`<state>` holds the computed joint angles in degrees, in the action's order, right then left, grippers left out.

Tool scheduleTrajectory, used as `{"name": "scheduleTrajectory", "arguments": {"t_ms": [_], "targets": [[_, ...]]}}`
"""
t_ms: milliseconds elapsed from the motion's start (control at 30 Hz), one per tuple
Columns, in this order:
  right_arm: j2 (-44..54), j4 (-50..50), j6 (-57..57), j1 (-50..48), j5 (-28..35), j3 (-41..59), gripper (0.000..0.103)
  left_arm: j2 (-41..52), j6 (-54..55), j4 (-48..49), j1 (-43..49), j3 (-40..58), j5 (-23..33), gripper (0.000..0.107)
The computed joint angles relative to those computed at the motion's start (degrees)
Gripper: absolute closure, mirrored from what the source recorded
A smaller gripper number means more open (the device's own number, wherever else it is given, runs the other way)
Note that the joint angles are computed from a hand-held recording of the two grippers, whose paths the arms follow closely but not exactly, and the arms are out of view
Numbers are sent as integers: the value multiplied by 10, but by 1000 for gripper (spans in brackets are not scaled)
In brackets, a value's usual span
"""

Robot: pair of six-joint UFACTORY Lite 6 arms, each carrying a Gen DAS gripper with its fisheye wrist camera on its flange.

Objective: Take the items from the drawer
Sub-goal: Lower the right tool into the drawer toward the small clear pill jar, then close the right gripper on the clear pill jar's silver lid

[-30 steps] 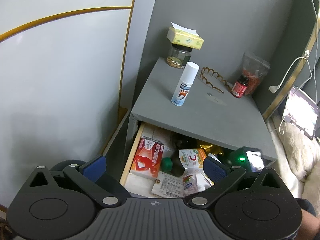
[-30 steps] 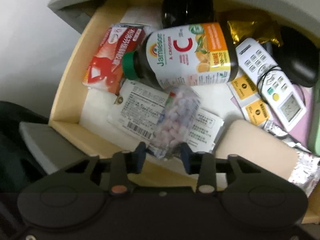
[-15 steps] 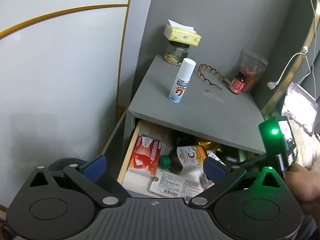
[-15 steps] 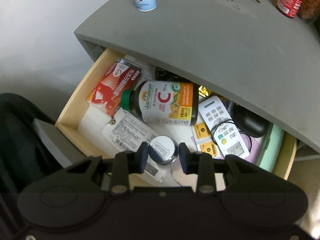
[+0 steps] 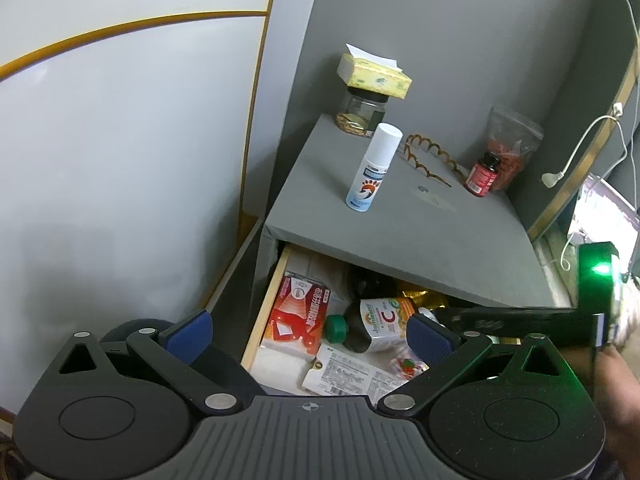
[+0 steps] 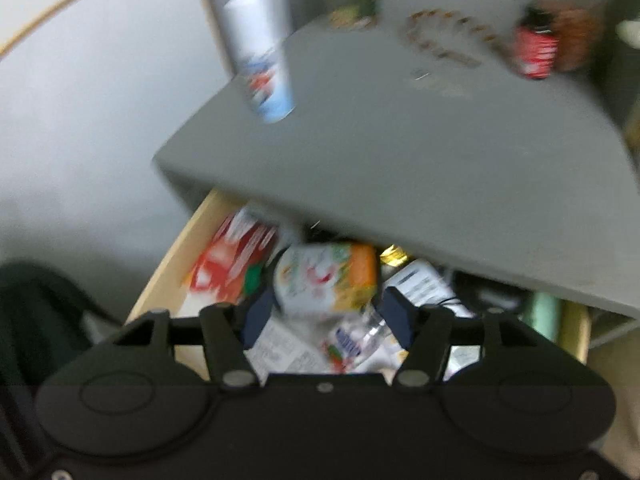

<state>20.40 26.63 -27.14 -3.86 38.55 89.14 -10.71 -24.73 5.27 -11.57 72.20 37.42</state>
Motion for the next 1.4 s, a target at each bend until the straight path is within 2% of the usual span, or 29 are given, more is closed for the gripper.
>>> {"name": "scheduleTrajectory", "arguments": {"t_ms": [133,233,333,433,633,700,800,967,1033,1167,1300,1400], "targets": [[15,6,-49,-20,40,4,42,3,3,-4,3,3,1,5],[61,-49,31,-23,53,30,42,4,2,-1,1,3,2,5],[132,-14,115,-55,80,77,42,4,2,0,-2,3,3,5],[180,91,150,-86,94,97,43,4,-1,3,-4,2,3,5],[214,85,294,-84,44,88,49,1,-14,21,-7,-2,0,5],[213,105,308,-88,23,63,53,0,-20,30,-10,-4,-1,5],[215,150,309,-94,-1,39,54,2,-20,31,-11,-7,1,5],[250,140,323,-85,-3,73,63,-1,-24,38,-17,-12,3,5],[236,153,294,-84,-13,55,65,-3,-28,42,-20,-14,2,5],[145,151,210,-65,-71,-35,70,-4,-28,43,-24,-18,2,5],[-10,-10,134,12,-202,-162,73,-4,-31,43,-27,-19,3,5],[-63,-23,38,23,-214,-203,74,-5,-33,46,-32,-19,3,5]]}}
